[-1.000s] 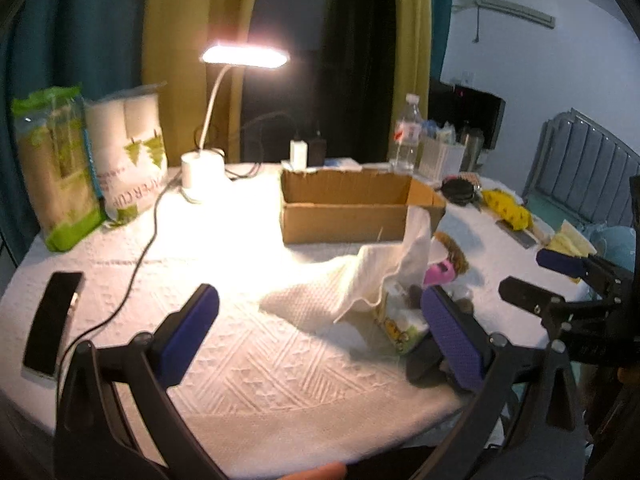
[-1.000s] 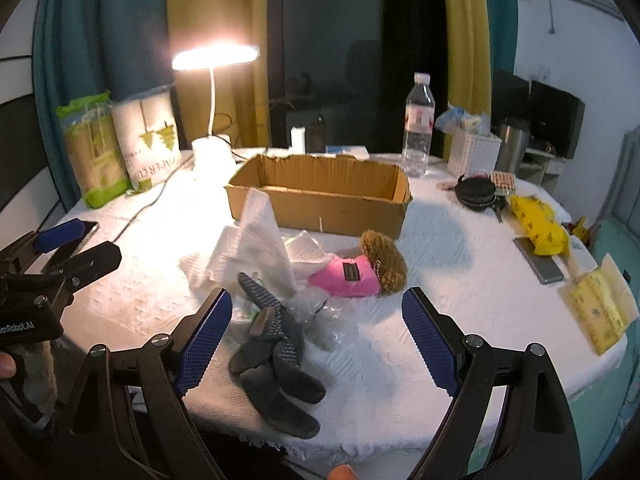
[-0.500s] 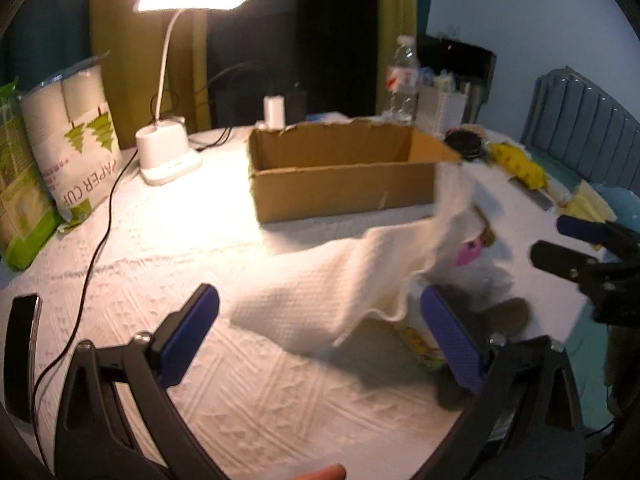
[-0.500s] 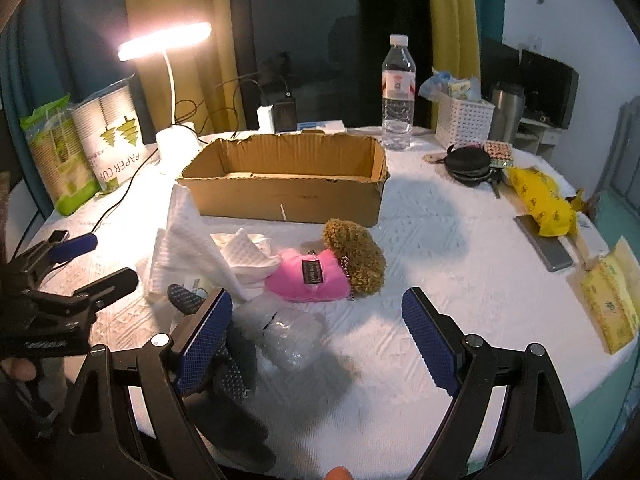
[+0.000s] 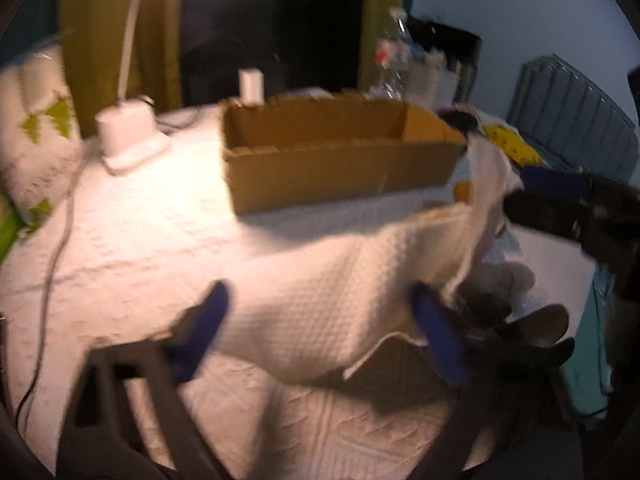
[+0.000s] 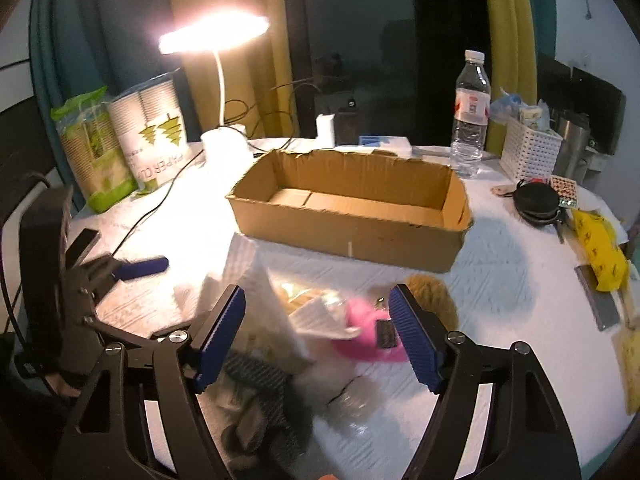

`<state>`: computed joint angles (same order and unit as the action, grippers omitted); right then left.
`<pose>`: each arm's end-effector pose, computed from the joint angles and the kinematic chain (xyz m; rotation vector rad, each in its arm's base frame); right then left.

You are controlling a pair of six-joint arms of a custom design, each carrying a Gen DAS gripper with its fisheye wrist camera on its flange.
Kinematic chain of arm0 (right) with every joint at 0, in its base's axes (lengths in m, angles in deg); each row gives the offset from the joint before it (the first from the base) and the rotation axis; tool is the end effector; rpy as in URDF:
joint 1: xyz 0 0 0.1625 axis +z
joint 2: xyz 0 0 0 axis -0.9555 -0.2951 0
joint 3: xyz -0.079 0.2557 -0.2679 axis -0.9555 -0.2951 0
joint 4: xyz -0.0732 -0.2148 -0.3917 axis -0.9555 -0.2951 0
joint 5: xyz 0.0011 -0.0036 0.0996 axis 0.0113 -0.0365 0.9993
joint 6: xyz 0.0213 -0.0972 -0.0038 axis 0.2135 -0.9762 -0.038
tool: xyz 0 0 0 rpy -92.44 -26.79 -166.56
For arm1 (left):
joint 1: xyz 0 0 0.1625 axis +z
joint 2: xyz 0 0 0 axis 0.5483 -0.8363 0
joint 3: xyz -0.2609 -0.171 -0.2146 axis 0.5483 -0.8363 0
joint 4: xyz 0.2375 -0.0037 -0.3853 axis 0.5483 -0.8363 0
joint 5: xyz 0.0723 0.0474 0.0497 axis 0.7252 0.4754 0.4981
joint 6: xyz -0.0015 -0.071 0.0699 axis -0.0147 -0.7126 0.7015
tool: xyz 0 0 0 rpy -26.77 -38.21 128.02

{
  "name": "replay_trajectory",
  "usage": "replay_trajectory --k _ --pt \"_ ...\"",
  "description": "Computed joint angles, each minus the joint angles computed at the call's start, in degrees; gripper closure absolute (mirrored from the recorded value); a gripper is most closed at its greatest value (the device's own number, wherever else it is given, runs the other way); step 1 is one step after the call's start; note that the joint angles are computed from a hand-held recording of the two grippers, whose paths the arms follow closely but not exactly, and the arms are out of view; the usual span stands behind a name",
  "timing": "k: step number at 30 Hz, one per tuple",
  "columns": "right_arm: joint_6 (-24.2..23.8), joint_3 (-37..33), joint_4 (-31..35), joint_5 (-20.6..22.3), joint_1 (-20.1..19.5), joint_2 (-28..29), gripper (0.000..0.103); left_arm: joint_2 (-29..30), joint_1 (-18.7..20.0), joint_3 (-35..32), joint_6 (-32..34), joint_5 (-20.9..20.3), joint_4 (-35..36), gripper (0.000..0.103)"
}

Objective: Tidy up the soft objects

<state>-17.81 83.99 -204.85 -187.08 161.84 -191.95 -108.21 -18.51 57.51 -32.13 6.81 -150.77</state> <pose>0.1085 -0.2533 0.3168 0.8318 -2.3823 0.8618 -0.3047 -0.2880 0.0428 0.6993 2.4494 -0.7821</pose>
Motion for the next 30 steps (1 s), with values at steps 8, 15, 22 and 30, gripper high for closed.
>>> replay_trajectory --k 8,15,22,30 --pt "0.21 0.0 0.43 -1.77 -0.07 2.81 0.027 0.4 1.33 1.68 4.31 -3.7 -7.12 0.085" --pt "-0.31 0.31 1.1 -2.23 1.75 4.58 0.035 -4.58 1.38 4.1 1.05 -2.33 -4.68 0.097" --pt "0.0 1.31 -0.01 -4.38 5.87 8.0 0.066 -9.11 0.37 6.27 -1.41 -0.57 -1.84 0.097" --pt "0.49 1.42 0.03 -4.28 7.34 5.66 0.097 -12.47 -2.38 7.25 -2.49 1.66 -0.35 0.097"
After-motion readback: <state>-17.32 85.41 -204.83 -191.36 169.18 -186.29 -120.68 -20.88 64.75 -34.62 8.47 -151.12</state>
